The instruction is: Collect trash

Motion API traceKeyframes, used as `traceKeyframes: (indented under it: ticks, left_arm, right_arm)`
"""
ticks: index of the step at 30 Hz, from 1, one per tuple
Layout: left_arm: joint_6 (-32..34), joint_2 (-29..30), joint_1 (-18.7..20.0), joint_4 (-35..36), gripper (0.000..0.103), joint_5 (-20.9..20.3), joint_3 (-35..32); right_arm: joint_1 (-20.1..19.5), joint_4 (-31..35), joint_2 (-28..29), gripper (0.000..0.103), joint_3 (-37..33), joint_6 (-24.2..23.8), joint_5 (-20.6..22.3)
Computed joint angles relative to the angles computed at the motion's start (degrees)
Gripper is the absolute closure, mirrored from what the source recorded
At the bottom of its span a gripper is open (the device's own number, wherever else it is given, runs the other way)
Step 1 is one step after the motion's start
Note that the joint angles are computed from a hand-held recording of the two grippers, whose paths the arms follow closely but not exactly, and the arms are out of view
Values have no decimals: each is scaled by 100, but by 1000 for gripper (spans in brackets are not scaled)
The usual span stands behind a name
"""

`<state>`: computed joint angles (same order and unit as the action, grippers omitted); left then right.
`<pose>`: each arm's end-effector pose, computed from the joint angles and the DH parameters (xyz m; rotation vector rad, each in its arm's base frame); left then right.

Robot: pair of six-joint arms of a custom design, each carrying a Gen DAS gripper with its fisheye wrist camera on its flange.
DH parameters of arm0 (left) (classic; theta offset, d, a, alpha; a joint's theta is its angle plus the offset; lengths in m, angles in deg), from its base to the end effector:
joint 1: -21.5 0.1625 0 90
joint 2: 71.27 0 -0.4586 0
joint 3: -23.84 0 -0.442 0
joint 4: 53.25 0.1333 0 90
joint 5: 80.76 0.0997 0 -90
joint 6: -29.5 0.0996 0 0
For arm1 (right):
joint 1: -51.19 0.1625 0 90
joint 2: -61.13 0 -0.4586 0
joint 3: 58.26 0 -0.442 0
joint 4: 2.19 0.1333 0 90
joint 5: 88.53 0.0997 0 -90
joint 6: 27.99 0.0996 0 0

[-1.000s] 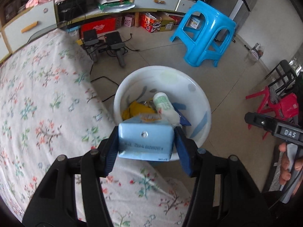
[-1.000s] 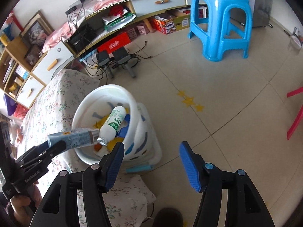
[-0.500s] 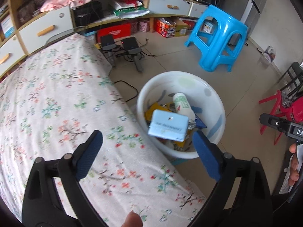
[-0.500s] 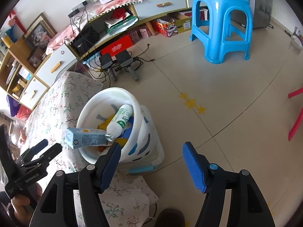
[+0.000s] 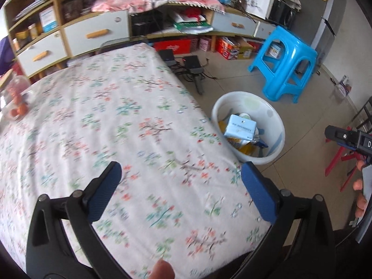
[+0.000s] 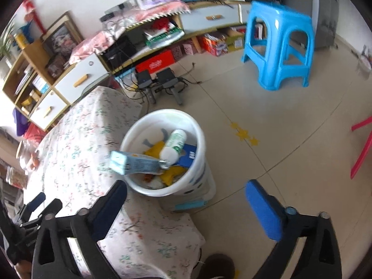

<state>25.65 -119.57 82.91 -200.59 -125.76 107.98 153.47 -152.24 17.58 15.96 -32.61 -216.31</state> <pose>-0.1953 -0.7841 0.2171 0.3290 2.3788 -0.7134 0.2489 -0.8035 0.2333 0.1417 -2.4394 0.6922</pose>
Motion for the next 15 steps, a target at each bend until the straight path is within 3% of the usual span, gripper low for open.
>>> traceKeyframes:
  ticks: [6, 12, 15]
  left_arm:
    - [-179, -524, -177, -428, 1, 334, 646]
    - [-421, -979, -346, -750, 1, 718, 1261]
    - [-539, -1134, -409, -1106, 1, 927, 1559]
  right_arm:
    - [397, -172, -100, 0, 338, -464, -90]
    - [634, -1011, -293, 0, 1021, -741, -29]
    - [688, -1741, -266, 0, 1341, -980, -61]
